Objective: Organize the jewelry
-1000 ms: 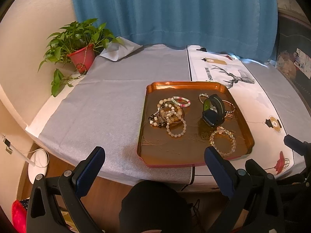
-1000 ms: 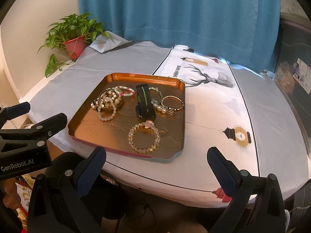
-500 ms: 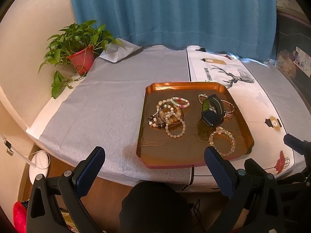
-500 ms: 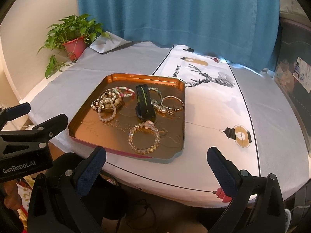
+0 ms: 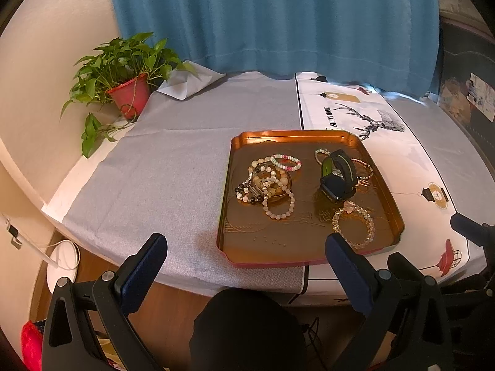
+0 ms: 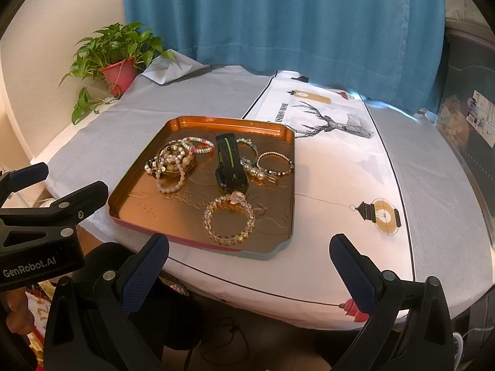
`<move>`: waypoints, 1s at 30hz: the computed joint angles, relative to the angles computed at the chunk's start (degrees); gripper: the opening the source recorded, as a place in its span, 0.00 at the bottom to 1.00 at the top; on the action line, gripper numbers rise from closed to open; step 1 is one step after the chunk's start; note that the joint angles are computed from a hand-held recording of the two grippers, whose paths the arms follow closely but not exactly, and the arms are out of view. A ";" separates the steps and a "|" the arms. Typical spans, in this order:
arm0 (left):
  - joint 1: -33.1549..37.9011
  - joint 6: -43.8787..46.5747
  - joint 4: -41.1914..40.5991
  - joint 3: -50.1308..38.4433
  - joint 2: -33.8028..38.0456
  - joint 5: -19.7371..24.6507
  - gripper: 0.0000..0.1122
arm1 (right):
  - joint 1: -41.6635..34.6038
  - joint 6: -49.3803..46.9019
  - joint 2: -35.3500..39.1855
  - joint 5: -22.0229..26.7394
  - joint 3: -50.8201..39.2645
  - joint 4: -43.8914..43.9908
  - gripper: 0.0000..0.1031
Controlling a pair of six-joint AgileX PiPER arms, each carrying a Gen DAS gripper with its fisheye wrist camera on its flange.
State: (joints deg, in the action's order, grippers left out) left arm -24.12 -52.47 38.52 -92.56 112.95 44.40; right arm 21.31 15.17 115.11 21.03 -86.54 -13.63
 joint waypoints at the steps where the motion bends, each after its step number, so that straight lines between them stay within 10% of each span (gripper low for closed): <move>1: 0.02 0.02 0.01 0.09 -0.07 -0.05 0.90 | -0.02 -0.12 0.02 0.03 -0.04 0.13 1.00; 30: -0.42 0.12 0.51 -0.98 0.32 0.90 0.90 | -0.24 0.25 -0.14 -0.63 0.45 -0.19 1.00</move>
State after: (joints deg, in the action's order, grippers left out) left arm -24.55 -52.35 39.03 -93.55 113.27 45.29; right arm 21.07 15.42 114.97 20.40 -86.08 -13.83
